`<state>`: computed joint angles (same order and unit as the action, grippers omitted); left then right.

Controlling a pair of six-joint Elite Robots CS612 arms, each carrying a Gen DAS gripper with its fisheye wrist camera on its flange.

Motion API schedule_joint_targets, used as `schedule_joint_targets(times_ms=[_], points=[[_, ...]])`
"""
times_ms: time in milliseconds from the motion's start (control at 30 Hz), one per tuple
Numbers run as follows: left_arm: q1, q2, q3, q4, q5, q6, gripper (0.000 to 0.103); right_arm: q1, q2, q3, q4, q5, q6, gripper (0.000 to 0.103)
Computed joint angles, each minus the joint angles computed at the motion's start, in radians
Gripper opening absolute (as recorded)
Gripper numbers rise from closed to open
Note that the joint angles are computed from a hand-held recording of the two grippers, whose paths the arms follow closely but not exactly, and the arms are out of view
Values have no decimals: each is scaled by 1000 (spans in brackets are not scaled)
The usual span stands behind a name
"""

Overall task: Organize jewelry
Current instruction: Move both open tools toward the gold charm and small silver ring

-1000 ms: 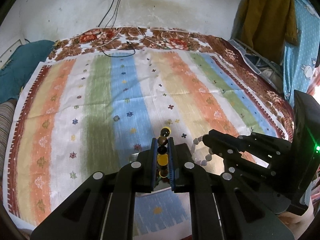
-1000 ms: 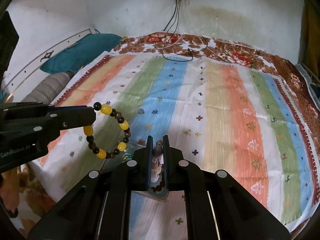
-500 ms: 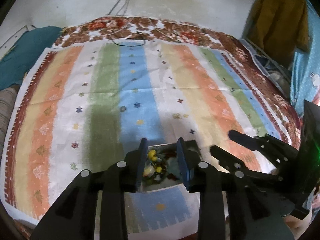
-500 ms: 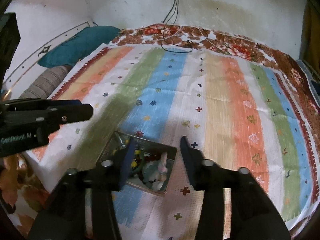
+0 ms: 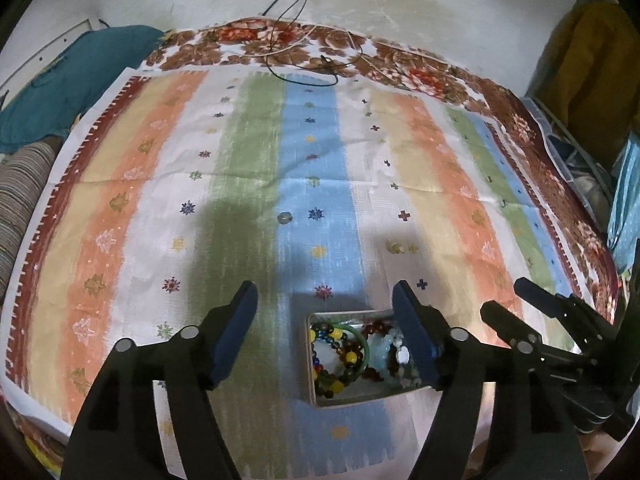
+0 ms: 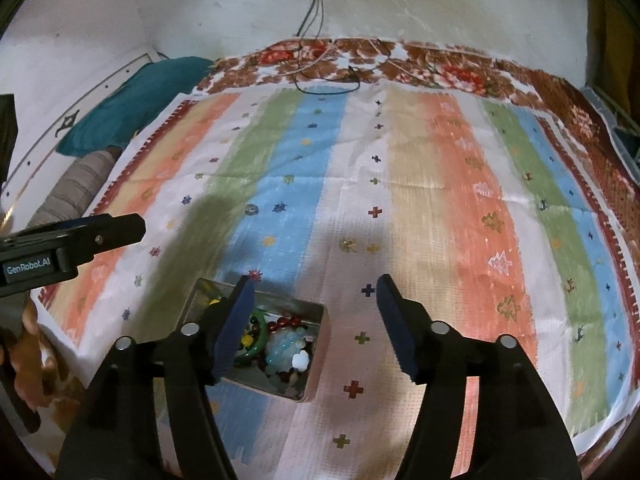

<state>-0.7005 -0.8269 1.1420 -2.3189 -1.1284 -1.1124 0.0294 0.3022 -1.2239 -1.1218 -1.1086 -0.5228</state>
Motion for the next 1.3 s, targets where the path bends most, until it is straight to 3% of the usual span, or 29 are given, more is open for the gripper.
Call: schedule_joint_targets(times_ms=[267, 533, 733, 1300], points=[[12, 40, -69, 93, 27, 37, 84, 7, -13, 44, -29, -32, 17, 73], [40, 61, -90, 102, -3, -8, 84, 24, -21, 85, -69, -77, -13, 79], [48, 99, -153, 171, 8, 25, 84, 37, -33, 132, -94, -112, -17, 82], [76, 165, -244, 239, -27, 63, 85, 61, -66, 250, -125, -170, -17, 85]])
